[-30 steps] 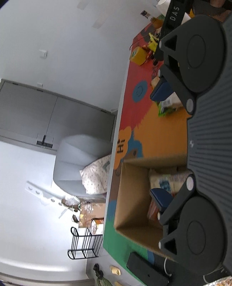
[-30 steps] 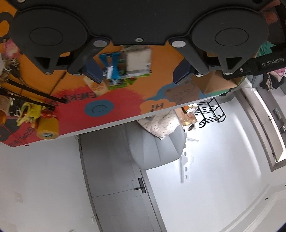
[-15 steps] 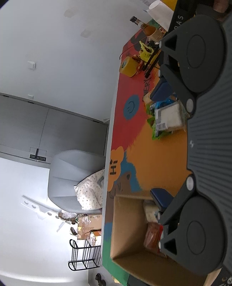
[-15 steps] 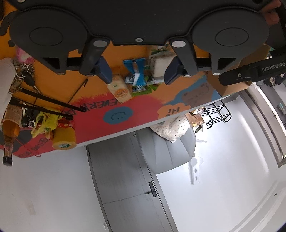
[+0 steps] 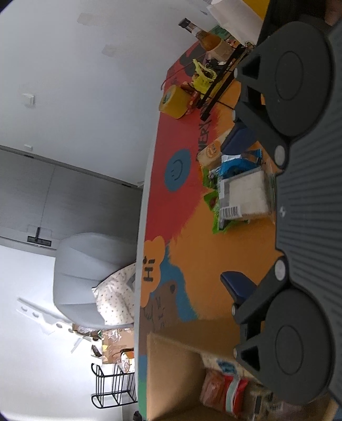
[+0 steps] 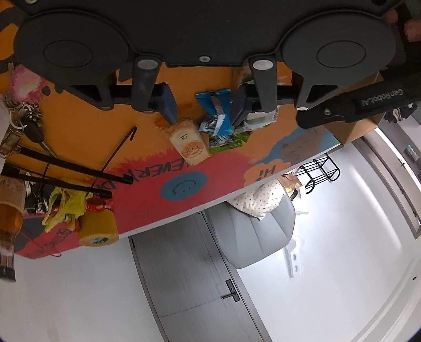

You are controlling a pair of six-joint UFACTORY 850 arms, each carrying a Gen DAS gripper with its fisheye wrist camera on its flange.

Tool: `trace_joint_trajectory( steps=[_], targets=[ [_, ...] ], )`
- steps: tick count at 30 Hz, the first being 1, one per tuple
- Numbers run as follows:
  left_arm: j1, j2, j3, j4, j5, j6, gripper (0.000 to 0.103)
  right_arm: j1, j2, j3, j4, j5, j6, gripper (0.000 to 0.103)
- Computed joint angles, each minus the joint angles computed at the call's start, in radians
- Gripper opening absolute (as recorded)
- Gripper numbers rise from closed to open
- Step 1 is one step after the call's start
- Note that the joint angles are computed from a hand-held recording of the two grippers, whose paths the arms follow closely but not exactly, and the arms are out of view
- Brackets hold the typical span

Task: Organize snacks
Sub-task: 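Return both open tools to the snack pile, then grasp the white rice-cake packet with the left tool while the right tool grasps the blue packet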

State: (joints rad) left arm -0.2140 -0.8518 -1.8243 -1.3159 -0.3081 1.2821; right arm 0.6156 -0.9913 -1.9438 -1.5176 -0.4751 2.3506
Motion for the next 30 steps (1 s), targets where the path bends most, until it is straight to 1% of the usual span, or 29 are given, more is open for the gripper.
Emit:
trace_joint_trajectory(
  steps=[6,9,15,17,19,20,21,22,26,30],
  targets=[
    [-0.018,-0.058,-0.072,0.151,-0.007,-0.151,0.088,-0.016,-0.019,-0.011,-0.001,0.032,0.019,0.039],
    [-0.024,-0.093,-0.119,0.248,-0.026,-0.250,0.084,-0.023,-0.025,-0.014,0.007,0.040,0.022,0.038],
    [-0.033,-0.154,-0.199,0.392,-0.053,-0.402,0.079,-0.034,-0.044,-0.034,0.028,0.060,0.009,0.038],
    [-0.036,-0.173,-0.226,0.438,-0.065,-0.448,0.074,-0.037,-0.052,-0.045,0.039,0.067,0.001,0.038],
    [-0.036,-0.196,-0.262,0.491,-0.094,-0.507,0.059,-0.039,-0.060,-0.059,0.050,0.075,-0.011,0.038],
    [-0.034,-0.208,-0.280,0.494,-0.117,-0.517,0.055,-0.040,-0.064,-0.065,0.055,0.078,-0.017,0.038],
    [-0.034,-0.211,-0.284,0.500,-0.121,-0.524,0.050,-0.040,-0.067,-0.070,0.058,0.081,-0.020,0.038],
    [-0.034,-0.208,-0.277,0.495,-0.111,-0.514,0.049,-0.040,-0.071,-0.078,0.064,0.085,-0.028,0.038],
    [-0.025,-0.207,-0.283,0.502,-0.125,-0.539,0.047,-0.042,-0.093,-0.118,0.102,0.104,-0.071,0.038],
    [-0.016,-0.196,-0.270,0.474,-0.124,-0.512,0.046,-0.043,-0.128,-0.183,0.200,0.119,-0.180,0.039]
  ],
)
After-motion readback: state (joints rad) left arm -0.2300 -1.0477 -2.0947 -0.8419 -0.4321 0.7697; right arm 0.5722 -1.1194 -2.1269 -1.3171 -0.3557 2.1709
